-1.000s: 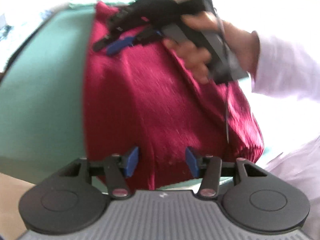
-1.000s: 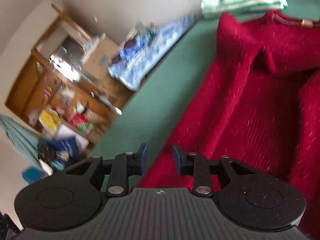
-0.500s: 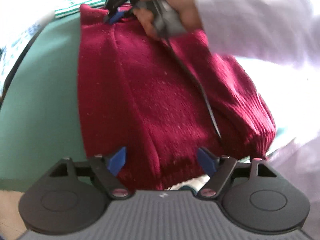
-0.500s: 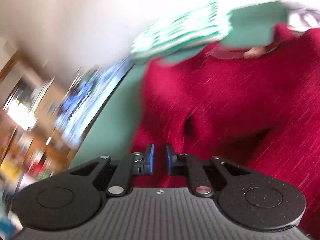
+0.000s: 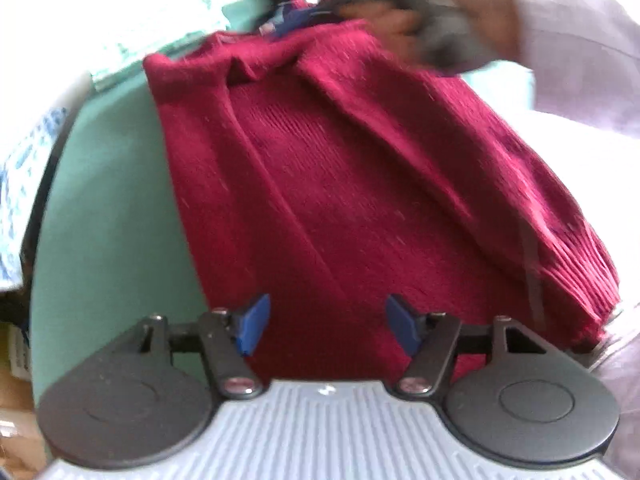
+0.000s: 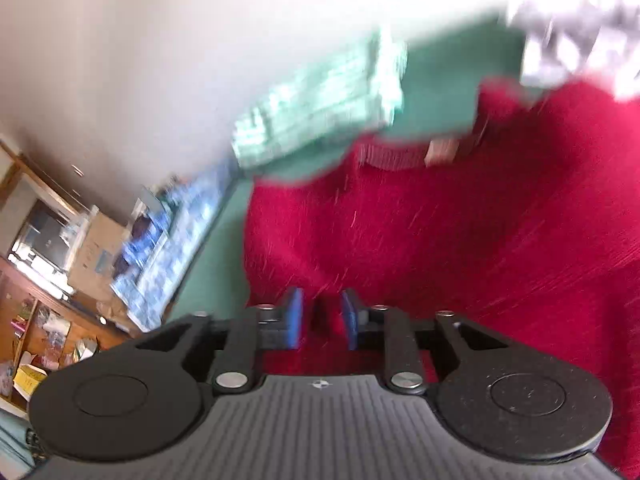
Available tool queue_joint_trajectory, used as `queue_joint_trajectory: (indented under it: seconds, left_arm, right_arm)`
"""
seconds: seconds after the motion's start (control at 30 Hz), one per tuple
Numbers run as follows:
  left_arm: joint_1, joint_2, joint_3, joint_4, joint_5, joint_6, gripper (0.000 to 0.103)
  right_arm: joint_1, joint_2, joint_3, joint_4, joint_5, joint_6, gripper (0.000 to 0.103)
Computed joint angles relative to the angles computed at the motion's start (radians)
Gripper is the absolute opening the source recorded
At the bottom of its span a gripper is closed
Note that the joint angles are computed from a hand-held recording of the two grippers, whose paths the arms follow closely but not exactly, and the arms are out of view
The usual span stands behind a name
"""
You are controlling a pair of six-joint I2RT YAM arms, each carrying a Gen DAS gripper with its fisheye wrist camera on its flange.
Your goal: Fold clothes
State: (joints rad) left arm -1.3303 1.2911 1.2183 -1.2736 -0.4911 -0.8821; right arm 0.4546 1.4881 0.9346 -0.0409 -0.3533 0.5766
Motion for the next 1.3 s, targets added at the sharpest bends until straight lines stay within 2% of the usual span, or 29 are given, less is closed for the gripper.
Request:
queue_joint_trajectory:
  seconds: [0.07, 0.13, 0.17, 0.2, 0.23, 0.27, 0.33, 0.4, 0.43, 0.5, 0.53, 0.57, 0.6, 0.7, 0.8, 0.87, 0.9, 0.97, 1.0, 1.03, 1.1, 1.17, 1.2, 1.3]
  left_arm:
    - [0.092, -0.058, -0.029, 0.063, -0.008, 0.140, 0.070]
    - [0.232, -0.101, -0.066, 0.162, 0.014, 0.333, 0.074]
    - [0.314, -0.105, -0.082, 0.227, 0.034, 0.442, 0.076]
    - [0.373, -0.089, -0.081, 0.273, 0.054, 0.515, 0.076]
    - [0.439, -0.066, -0.074, 0.311, 0.094, 0.584, 0.076]
    - [0.499, -0.039, -0.063, 0.346, 0.132, 0.647, 0.075]
    - [0.595, 0.002, -0.053, 0.410, 0.216, 0.749, 0.076]
    - [0.627, 0.038, -0.031, 0.422, 0.240, 0.789, 0.078]
    - [0.640, 0.049, -0.027, 0.426, 0.262, 0.800, 0.078]
    - [0.657, 0.062, -0.035, 0.450, 0.309, 0.801, 0.079]
    - [0.666, 0.068, -0.048, 0.475, 0.327, 0.809, 0.080]
    - [0.667, 0.060, -0.062, 0.491, 0.331, 0.819, 0.081]
    - [0.667, 0.053, -0.075, 0.507, 0.336, 0.829, 0.082]
    - [0.690, 0.025, -0.108, 0.541, 0.391, 0.895, 0.082]
    - [0.741, -0.010, -0.132, 0.578, 0.458, 1.038, 0.082]
    - [0.768, -0.009, -0.139, 0.634, 0.434, 1.177, 0.082]
    - [0.788, 0.010, -0.130, 0.663, 0.429, 1.244, 0.082]
    - [0.841, 0.096, -0.053, 0.656, 0.463, 1.357, 0.084]
    - [0.873, 0.178, 0.039, 0.605, 0.497, 1.392, 0.084]
    - [0.902, 0.269, 0.144, 0.546, 0.526, 1.411, 0.084]
    - [0.927, 0.397, 0.273, 0.510, 0.522, 1.419, 0.083]
    - [0.947, 0.481, 0.357, 0.485, 0.564, 1.405, 0.096]
    - [0.956, 0.522, 0.401, 0.470, 0.583, 1.398, 0.096]
    - [0.942, 0.549, 0.420, 0.486, 0.586, 1.395, 0.096]
  right_arm:
    - [-0.098, -0.089, -0.046, -0.043, 0.022, -0.007, 0.027]
    - [-0.207, -0.172, -0.099, -0.086, 0.051, 0.015, 0.028]
    - [-0.259, -0.204, -0.100, -0.144, 0.102, 0.015, 0.032]
    - [-0.294, -0.211, -0.082, -0.211, 0.181, 0.008, 0.035]
    - [-0.319, -0.206, -0.065, -0.260, 0.276, 0.007, 0.044]
    - [-0.345, -0.198, -0.064, -0.268, 0.333, 0.015, 0.049]
    - [-0.369, -0.135, -0.058, -0.223, 0.358, 0.045, 0.049]
    - [-0.369, -0.083, -0.065, -0.143, 0.384, 0.053, 0.050]
    - [-0.346, -0.052, -0.055, -0.111, 0.427, 0.038, 0.054]
    - [-0.330, -0.026, -0.047, -0.060, 0.473, -0.008, 0.055]
    - [-0.325, -0.014, -0.042, -0.046, 0.489, -0.042, 0.044]
    - [-0.306, 0.021, -0.013, -0.049, 0.526, -0.081, 0.006]
    - [-0.302, 0.055, 0.022, -0.065, 0.547, -0.123, 0.008]
    - [-0.286, 0.059, 0.082, -0.110, 0.586, -0.123, 0.007]
    - [-0.291, 0.002, 0.149, -0.133, 0.557, -0.096, 0.007]
    - [-0.291, -0.038, 0.217, -0.169, 0.514, -0.064, 0.007]
    - [-0.289, -0.052, 0.255, -0.185, 0.496, -0.050, 0.007]
    - [-0.263, -0.079, 0.320, -0.216, 0.513, -0.065, 0.007]
    - [-0.251, -0.094, 0.350, -0.231, 0.525, -0.076, 0.007]
    - [-0.240, -0.102, 0.377, -0.242, 0.548, -0.078, 0.007]
    - [-0.230, -0.108, 0.433, -0.260, 0.569, -0.056, 0.007]
    - [-0.222, -0.115, 0.482, -0.278, 0.582, -0.034, 0.007]
    - [-0.213, -0.116, 0.496, -0.276, 0.590, -0.025, 0.007]
    - [-0.186, -0.110, 0.539, -0.289, 0.594, -0.038, 0.007]
